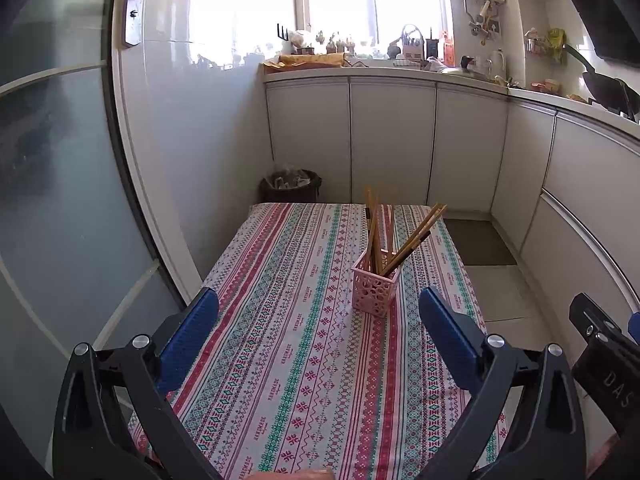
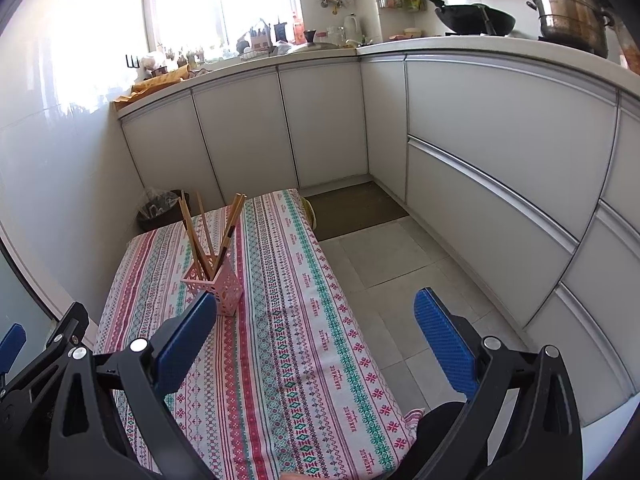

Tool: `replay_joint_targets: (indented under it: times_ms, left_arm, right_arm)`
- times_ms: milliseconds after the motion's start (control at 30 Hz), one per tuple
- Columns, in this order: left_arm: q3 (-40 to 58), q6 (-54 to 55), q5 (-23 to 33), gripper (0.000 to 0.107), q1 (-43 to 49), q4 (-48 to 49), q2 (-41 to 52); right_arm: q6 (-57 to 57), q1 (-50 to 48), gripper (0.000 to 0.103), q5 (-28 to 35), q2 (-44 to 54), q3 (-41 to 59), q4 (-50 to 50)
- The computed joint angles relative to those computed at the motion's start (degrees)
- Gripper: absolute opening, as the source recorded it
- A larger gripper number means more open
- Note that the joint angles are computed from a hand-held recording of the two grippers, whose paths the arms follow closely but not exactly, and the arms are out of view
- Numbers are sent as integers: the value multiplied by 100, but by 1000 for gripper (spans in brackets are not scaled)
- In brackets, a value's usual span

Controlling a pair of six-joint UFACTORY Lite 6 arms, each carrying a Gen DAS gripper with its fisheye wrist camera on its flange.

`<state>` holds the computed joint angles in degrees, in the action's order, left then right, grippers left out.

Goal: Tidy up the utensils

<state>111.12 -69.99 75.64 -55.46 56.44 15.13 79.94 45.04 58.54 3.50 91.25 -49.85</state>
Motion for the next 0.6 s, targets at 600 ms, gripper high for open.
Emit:
replay_joint_targets:
  times_ms: [600]
  left_arm:
    - [-176, -127, -58, 96, -178, 339, -208]
  right_arm:
    - [-52, -24, 96, -42, -42, -18, 78]
